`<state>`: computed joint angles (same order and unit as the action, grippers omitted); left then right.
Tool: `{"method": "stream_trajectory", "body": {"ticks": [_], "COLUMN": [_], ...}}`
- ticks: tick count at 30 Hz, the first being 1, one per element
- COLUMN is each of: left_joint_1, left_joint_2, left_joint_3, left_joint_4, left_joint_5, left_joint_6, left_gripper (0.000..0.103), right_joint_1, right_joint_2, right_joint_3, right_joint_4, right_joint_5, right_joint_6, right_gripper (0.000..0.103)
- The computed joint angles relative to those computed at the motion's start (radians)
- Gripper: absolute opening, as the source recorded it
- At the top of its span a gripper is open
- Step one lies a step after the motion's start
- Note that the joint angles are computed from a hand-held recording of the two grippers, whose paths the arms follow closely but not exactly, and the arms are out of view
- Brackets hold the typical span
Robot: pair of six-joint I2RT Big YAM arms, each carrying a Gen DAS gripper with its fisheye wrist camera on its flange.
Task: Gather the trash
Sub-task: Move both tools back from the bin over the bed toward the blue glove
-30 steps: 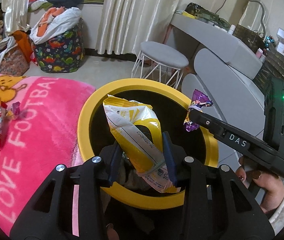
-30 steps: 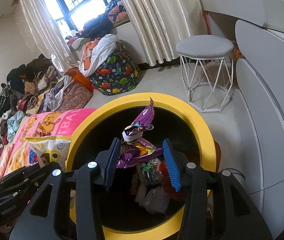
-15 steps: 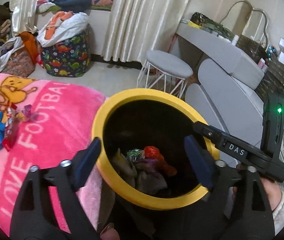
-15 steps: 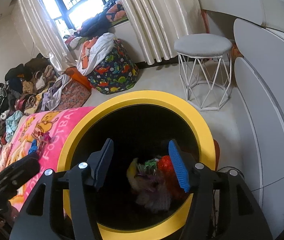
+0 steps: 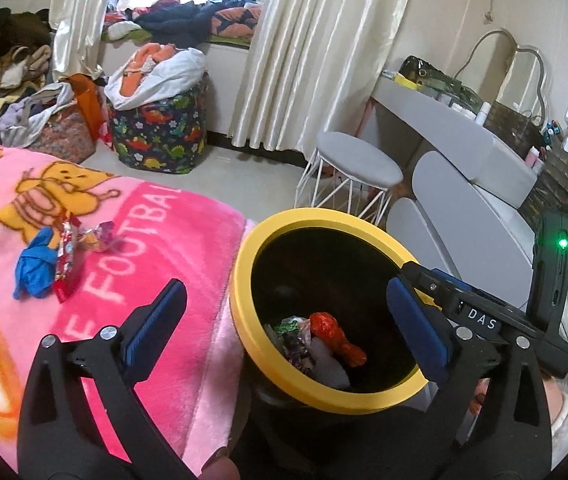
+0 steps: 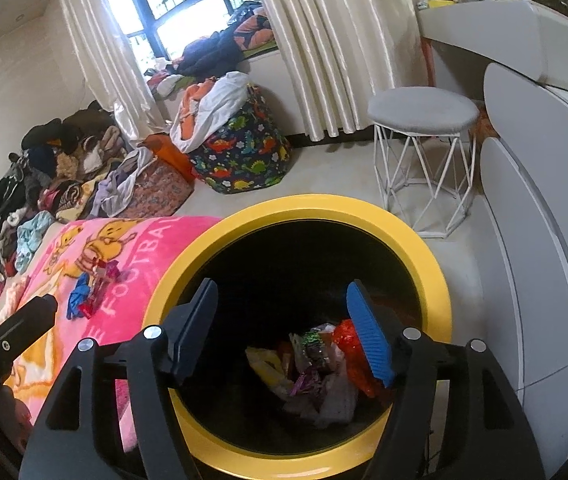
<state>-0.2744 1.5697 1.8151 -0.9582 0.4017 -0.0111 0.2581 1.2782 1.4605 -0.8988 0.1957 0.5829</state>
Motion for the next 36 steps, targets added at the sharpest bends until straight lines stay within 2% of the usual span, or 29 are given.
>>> {"method": "stream_trajectory", "body": {"ticks": [36], "left_joint_1": [0.139], "left_joint_2": [-0.079], "left_joint_3": [-0.063], "left_joint_4": [0.055], "left_joint_5": [0.007], "left_joint_6": [-0.059], "left_gripper": [0.092], "right_joint_1": [0.129], "right_joint_2": [0.07], "right_joint_3": [0.127], "right_joint_4": [-0.008], "right_joint_5": [0.007], "right_joint_6": [-0.107], "right_gripper": [0.065]}}
